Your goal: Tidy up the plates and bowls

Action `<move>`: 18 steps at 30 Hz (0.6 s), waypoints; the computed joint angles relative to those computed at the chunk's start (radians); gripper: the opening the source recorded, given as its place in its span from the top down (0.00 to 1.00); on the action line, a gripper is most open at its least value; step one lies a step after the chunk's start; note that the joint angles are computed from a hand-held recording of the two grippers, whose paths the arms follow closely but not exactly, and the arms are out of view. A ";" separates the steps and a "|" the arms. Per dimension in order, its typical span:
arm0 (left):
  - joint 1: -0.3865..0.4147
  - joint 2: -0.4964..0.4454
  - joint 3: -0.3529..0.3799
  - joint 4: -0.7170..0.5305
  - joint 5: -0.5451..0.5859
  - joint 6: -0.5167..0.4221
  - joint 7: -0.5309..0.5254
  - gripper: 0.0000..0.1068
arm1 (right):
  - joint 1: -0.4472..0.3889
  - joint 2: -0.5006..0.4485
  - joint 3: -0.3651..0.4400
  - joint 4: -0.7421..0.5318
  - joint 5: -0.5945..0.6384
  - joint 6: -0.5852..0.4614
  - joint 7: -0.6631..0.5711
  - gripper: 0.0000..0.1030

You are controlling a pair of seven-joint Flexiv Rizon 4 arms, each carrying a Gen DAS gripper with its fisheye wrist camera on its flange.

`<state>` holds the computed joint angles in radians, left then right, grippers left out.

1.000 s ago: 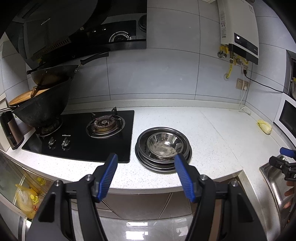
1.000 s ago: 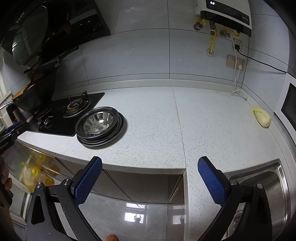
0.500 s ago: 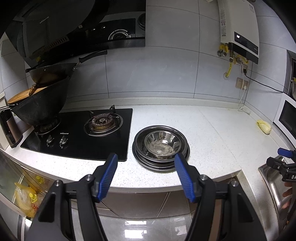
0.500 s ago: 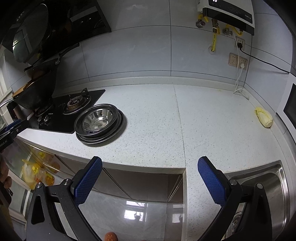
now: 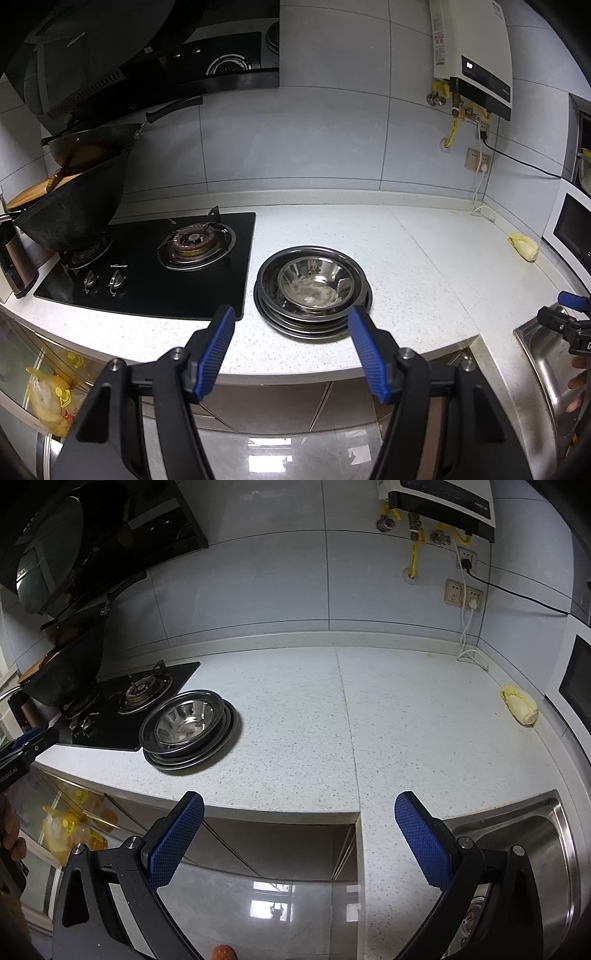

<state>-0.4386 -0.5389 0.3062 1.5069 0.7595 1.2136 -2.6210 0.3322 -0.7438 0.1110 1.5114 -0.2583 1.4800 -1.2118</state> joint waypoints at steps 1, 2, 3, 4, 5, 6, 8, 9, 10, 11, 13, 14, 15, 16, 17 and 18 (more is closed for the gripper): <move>0.000 -0.001 -0.002 -0.001 0.000 0.002 0.002 0.42 | 0.002 0.003 -0.006 0.004 0.001 0.001 0.003 0.01; 0.002 -0.003 -0.004 -0.004 0.000 0.006 0.005 0.42 | 0.005 0.006 -0.013 0.008 0.000 0.004 0.008 0.01; 0.005 -0.006 -0.007 -0.006 -0.002 0.010 0.011 0.42 | 0.010 0.009 -0.024 0.014 -0.001 0.007 0.014 0.01; 0.008 -0.008 -0.009 -0.007 -0.006 0.016 0.016 0.42 | 0.014 0.012 -0.031 0.016 -0.002 0.008 0.020 0.01; 0.010 -0.011 -0.010 -0.010 -0.010 0.021 0.022 0.42 | 0.014 0.014 -0.034 0.019 -0.003 0.010 0.025 0.01; 0.010 -0.014 -0.010 -0.013 -0.013 0.024 0.027 0.42 | 0.014 0.016 -0.037 0.021 -0.004 0.010 0.029 0.01; 0.009 -0.018 -0.008 -0.016 -0.020 0.032 0.034 0.42 | 0.022 0.022 -0.052 0.029 -0.007 0.016 0.043 0.01; 0.009 -0.020 -0.008 -0.017 -0.025 0.036 0.039 0.42 | 0.025 0.024 -0.057 0.033 -0.009 0.019 0.050 0.01; 0.010 -0.022 -0.007 -0.017 -0.030 0.040 0.045 0.42 | 0.025 0.026 -0.061 0.035 -0.011 0.020 0.054 0.01; 0.009 -0.023 -0.005 -0.019 -0.034 0.043 0.051 0.42 | 0.028 0.027 -0.065 0.037 -0.014 0.023 0.060 0.01; 0.007 -0.025 -0.001 -0.019 -0.042 0.049 0.058 0.42 | 0.030 0.029 -0.069 0.040 -0.019 0.026 0.067 0.01; 0.005 -0.025 0.002 -0.018 -0.045 0.052 0.062 0.42 | 0.031 0.029 -0.071 0.040 -0.021 0.026 0.071 0.01; 0.003 -0.025 0.006 -0.017 -0.047 0.054 0.064 0.42 | 0.030 0.028 -0.070 0.039 -0.024 0.026 0.072 0.01; 0.001 -0.025 0.009 -0.015 -0.049 0.058 0.065 0.42 | 0.032 0.030 -0.073 0.041 -0.025 0.028 0.076 0.01; -0.002 -0.024 0.013 -0.014 -0.050 0.059 0.066 0.42 | 0.034 0.030 -0.075 0.042 -0.027 0.029 0.080 0.01; -0.005 -0.023 0.016 -0.013 -0.051 0.059 0.066 0.42 | 0.034 0.031 -0.075 0.043 -0.029 0.031 0.082 0.01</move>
<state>-0.4434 -0.5623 0.3227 1.4937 0.7085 1.2727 -2.5554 0.3663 -0.7131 0.0360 1.5539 -0.2873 1.5106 -1.1302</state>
